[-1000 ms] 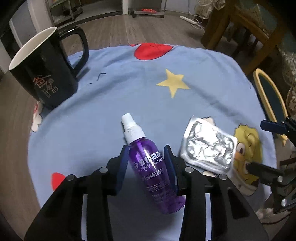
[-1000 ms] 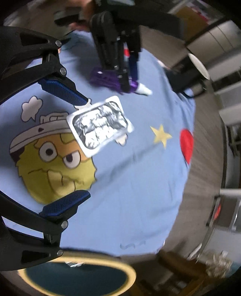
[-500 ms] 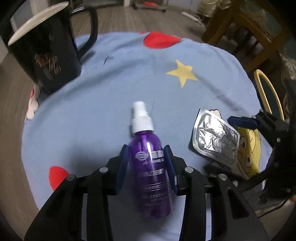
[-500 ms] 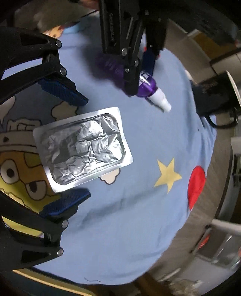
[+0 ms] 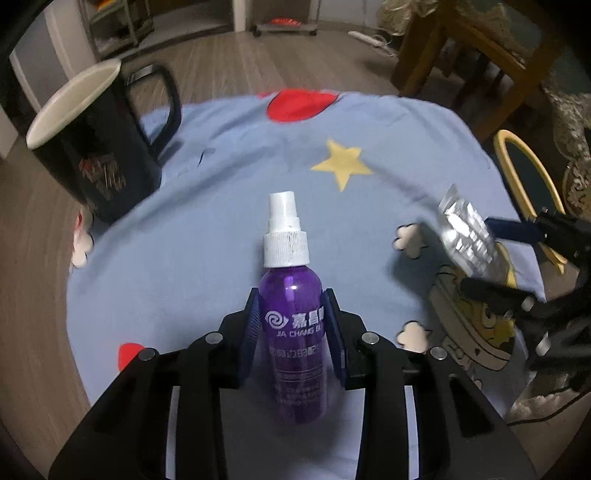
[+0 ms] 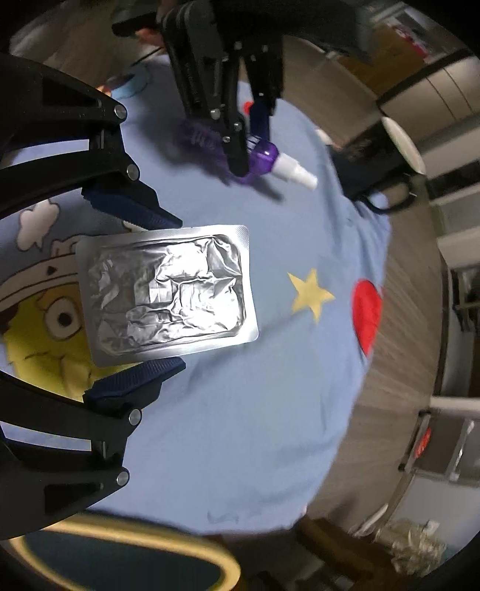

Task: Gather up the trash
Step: 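Carry the spray bottle and foil pack over the bin with both grippers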

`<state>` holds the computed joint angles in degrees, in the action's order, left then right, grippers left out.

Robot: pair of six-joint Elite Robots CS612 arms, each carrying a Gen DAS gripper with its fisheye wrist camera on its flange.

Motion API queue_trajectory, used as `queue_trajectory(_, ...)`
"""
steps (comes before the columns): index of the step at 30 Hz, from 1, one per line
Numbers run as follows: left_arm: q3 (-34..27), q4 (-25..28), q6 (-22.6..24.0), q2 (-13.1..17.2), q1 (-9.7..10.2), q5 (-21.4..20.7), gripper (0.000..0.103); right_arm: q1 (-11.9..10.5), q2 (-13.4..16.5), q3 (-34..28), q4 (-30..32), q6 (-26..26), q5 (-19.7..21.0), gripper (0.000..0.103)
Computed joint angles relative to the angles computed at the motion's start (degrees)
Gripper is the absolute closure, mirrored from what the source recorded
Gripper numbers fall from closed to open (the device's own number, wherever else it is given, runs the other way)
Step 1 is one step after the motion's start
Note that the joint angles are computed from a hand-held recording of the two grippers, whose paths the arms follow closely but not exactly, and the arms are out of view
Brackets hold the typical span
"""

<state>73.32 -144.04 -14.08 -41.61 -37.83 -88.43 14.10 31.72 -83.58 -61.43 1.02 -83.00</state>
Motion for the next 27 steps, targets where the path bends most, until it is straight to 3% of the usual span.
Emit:
queue_trajectory(12, 1.6, -9.1, 4.1, -2.5, -1.76, -0.3, 0.072, -3.6, -1.8, -9.2, 4.0, 11.3, -5.7, 0.033)
queue_trajectory(16, 1.7, -11.9, 6.6, -3.1, -2.78, -0.5, 0.072, -4.5, -0.8, -13.1, 5.7, 12.2, -7.8, 0.033)
queue_trajectory(21, 1.0, -13.8, 9.7, -3.2, -4.48, -1.5, 0.072, -7.2, 0.6, -16.6, 6.0, 18.1, -10.6, 0.033)
queue_trajectory(27, -3.2, -13.2, 16.5, -1.1, -7.14, -5.4, 0.071, -11.9, 3.3, -19.4, 7.8, 28.6, -6.9, 0.033)
